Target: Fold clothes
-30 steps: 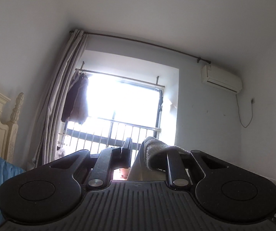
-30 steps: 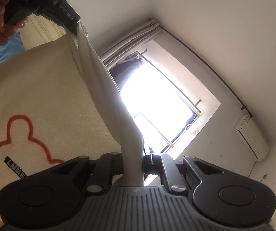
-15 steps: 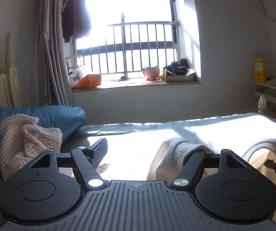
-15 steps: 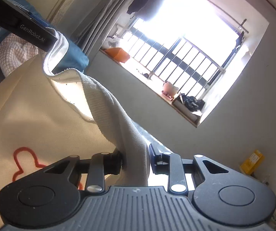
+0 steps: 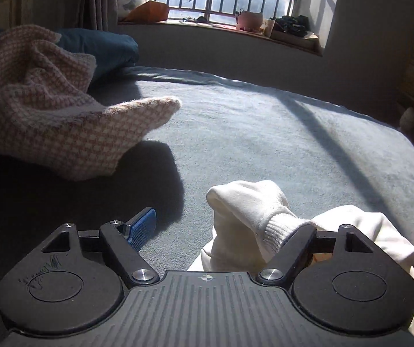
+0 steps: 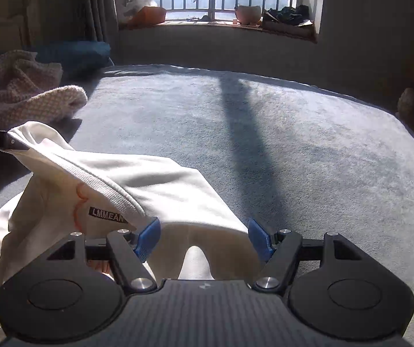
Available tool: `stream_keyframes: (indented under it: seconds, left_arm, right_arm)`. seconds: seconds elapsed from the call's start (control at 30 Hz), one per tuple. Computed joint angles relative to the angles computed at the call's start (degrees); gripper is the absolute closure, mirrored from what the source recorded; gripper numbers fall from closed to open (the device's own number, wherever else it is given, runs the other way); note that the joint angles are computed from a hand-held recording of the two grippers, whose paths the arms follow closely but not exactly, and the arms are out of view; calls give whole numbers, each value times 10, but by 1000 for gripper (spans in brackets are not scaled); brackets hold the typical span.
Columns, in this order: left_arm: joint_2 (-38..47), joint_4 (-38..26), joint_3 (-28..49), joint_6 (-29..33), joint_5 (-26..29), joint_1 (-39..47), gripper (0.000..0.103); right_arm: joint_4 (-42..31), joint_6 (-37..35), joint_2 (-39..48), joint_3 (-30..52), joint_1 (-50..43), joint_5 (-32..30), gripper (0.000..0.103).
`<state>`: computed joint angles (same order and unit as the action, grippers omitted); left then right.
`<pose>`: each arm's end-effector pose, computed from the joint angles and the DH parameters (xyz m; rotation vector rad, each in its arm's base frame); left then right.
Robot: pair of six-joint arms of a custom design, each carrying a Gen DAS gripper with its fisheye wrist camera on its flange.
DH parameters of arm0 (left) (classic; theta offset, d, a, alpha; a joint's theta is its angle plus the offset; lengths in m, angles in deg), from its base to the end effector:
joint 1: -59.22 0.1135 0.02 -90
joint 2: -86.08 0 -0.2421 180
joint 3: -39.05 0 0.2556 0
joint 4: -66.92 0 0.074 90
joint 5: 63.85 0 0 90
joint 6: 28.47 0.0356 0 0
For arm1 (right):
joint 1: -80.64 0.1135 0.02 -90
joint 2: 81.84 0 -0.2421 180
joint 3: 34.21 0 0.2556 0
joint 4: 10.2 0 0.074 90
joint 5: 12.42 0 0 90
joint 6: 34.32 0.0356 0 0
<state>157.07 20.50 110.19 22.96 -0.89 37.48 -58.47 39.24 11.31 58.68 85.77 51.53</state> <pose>0.2566 -0.0849 0.2667 -0.5463 2.2033 0.0143 0.3562 0.0477 0.2747 -0.6404 2.2646 0.4522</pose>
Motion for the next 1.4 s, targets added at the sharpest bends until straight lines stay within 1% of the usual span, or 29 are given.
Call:
stream_keyframes:
  seconds: [0.07, 0.13, 0.2, 0.27, 0.33, 0.4, 0.47, 0.57, 0.6, 0.63, 0.7, 0.77, 0.8, 0.83, 0.9, 0.93, 0.97, 1.03, 1.1, 1.17, 1.27, 1.33, 1.4]
  left_arm:
    - [-25, -4, -5, -20, 50, 26, 20]
    - [-30, -9, -1, -62, 87, 48, 19]
    - [-25, -18, 10, -98, 115, 62, 19]
    - [-1, -17, 24, -116, 157, 75, 19]
    - [2, -4, 19, -143, 183, 80, 19]
    - [-23, 47, -22, -175, 253, 100, 18]
    - [-33, 100, -62, -206, 367, 135, 17]
    - [-19, 78, -59, -169, 455, 150, 17]
    - [-14, 66, -55, -148, 474, 151, 16]
    - [-11, 39, -43, -108, 459, 139, 16]
    - [-16, -20, -25, -14, 381, 93, 16]
    - [-56, -43, -44, 38, 296, 46, 16]
    - [-78, -52, -57, 58, 263, 24, 16]
    - [-116, -56, -81, 65, 258, 14, 16]
    - [-214, -78, -137, 68, 267, -3, 16]
    - [-253, -97, -156, 65, 264, -17, 16]
    - [-304, -131, -177, 55, 249, -47, 16]
    - [-378, -204, -201, 10, 197, -139, 16]
    - [-419, -279, -210, -84, 116, -283, 16]
    - [-403, -335, -203, -181, 59, -427, 16]
    - [-326, -407, -183, -361, -10, -636, 16]
    - [-292, -425, -174, -418, -2, -706, 16]
    - [-316, -421, -176, -439, 20, -735, 16]
  right_arm:
    - [-36, 53, 9, 12, -52, -78, 28]
    - [-32, 101, 21, 6, -77, -111, 28]
    - [-22, 130, 15, -17, -92, -120, 28]
    - [-10, 147, 4, -39, -94, -125, 28]
    - [-9, 149, -15, -61, -96, -130, 28]
    - [-28, 140, -34, -73, -99, -140, 28]
    - [-54, 129, -47, -75, -96, -146, 28]
    - [-87, 106, -55, -70, -87, -147, 28]
    - [-94, 101, -58, -69, -84, -144, 28]
    - [-94, 98, -62, -71, -75, -136, 28]
    - [-83, 93, -73, -83, -59, -120, 28]
    - [-85, 82, -82, -94, -53, -112, 28]
    - [-86, 82, -85, -97, -47, -110, 28]
    - [-93, 76, -91, -101, -47, -111, 28]
    - [-119, 50, -109, -108, -60, -123, 28]
    - [-134, 31, -119, -113, -72, -129, 28]
    - [-155, 5, -132, -119, -89, -137, 28]
    - [-196, -44, -151, -131, -125, -149, 28]
    - [-255, -108, -169, -141, -178, -165, 28]
    - [-324, -178, -175, -142, -240, -185, 28]
    - [-391, -251, -186, -149, -310, -201, 28]
    - [-439, -296, -186, -149, -350, -212, 28]
    - [-466, -321, -185, -152, -372, -217, 28]
